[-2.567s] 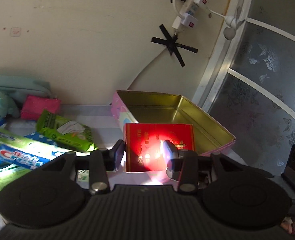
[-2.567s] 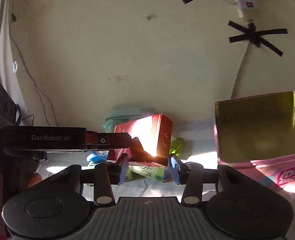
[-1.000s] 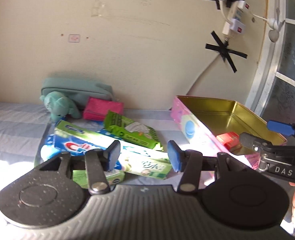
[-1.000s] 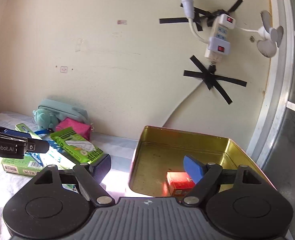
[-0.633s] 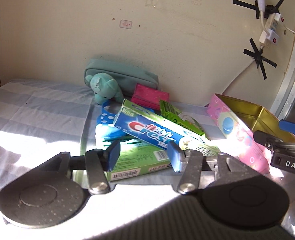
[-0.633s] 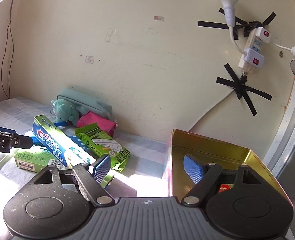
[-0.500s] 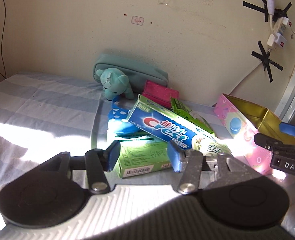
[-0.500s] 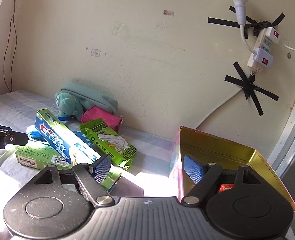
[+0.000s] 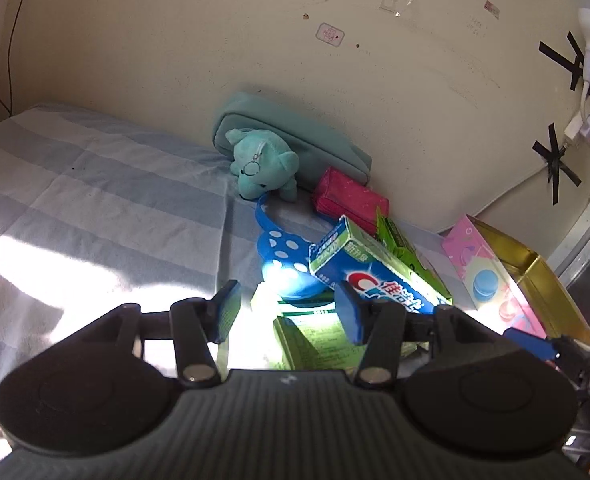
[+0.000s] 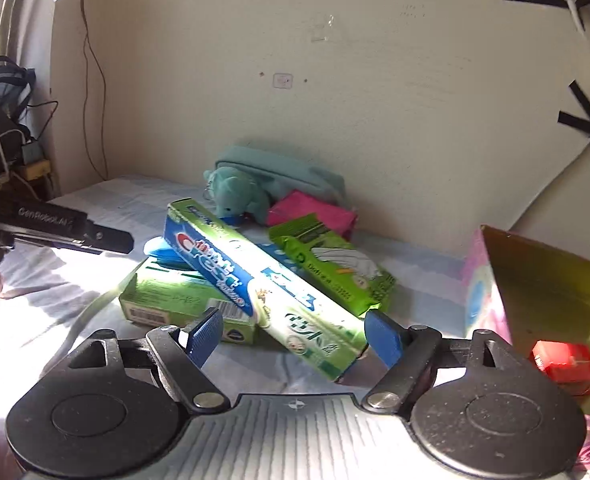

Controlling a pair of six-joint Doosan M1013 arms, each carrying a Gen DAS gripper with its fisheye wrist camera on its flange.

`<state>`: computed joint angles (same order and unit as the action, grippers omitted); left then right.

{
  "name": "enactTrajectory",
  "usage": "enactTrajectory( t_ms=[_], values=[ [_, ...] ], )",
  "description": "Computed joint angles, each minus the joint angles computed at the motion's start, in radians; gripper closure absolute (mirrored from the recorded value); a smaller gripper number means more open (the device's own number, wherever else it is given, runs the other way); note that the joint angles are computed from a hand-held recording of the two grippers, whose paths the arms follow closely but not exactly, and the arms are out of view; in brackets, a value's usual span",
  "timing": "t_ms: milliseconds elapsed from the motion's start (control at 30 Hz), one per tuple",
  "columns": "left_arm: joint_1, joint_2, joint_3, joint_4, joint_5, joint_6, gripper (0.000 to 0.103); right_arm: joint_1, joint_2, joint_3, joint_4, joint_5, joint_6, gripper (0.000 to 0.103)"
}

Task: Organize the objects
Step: 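Grasp the Crest toothpaste box with the right gripper and lift, then lower the Crest box into the tin and open the right gripper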

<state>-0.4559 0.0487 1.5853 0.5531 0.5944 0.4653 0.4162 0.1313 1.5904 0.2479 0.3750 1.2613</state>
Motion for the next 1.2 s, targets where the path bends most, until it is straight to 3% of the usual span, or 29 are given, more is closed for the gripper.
enactTrajectory(
  t_ms=[67,133,200,367,400,433,500,633,767,867,1033,1133,1200],
  values=[
    [0.009,0.017,-0.023,-0.009,-0.01,0.018,0.042,-0.005,0.012,-0.006,0.045,0.003,-0.006,0.036],
    [0.004,0.033,-0.042,0.047,-0.014,0.005,0.021,-0.002,0.019,-0.004,-0.004,-0.022,0.041,0.036],
    [0.001,0.047,-0.056,0.08,-0.029,0.016,0.018,0.002,0.026,-0.005,-0.102,-0.026,0.12,0.035],
    [0.013,0.089,-0.101,-0.029,-0.046,0.145,0.023,-0.016,0.059,-0.033,-0.034,0.039,0.098,0.033],
    [0.015,0.094,-0.103,-0.061,-0.051,0.179,0.037,-0.02,0.065,-0.038,-0.011,0.051,0.085,0.033],
    [0.019,0.095,-0.096,-0.105,-0.077,0.22,0.043,-0.024,0.071,-0.042,0.018,0.065,0.068,0.034],
    [0.012,0.09,-0.081,-0.061,-0.095,0.181,0.045,-0.04,0.083,-0.05,0.136,0.098,-0.018,0.039],
    [-0.01,0.064,-0.068,-0.008,-0.086,0.122,0.046,-0.041,0.068,-0.033,0.148,0.065,-0.012,0.043],
    [-0.066,0.034,-0.055,0.24,-0.059,-0.032,0.046,-0.018,0.03,0.0,0.079,-0.014,-0.004,0.044],
    [-0.09,0.038,-0.083,0.285,-0.048,-0.04,0.046,-0.002,0.004,0.014,-0.043,-0.061,0.079,0.044],
    [-0.113,0.099,-0.184,0.209,-0.102,0.062,0.046,-0.033,-0.042,0.019,-0.236,-0.084,0.245,0.045],
    [-0.135,0.173,-0.28,0.102,-0.136,0.178,0.046,-0.086,-0.066,0.017,-0.312,-0.078,0.312,0.046],
    [-0.146,0.226,-0.344,0.002,-0.16,0.281,0.046,-0.122,-0.08,0.029,-0.448,-0.082,0.428,0.046]
  ],
)
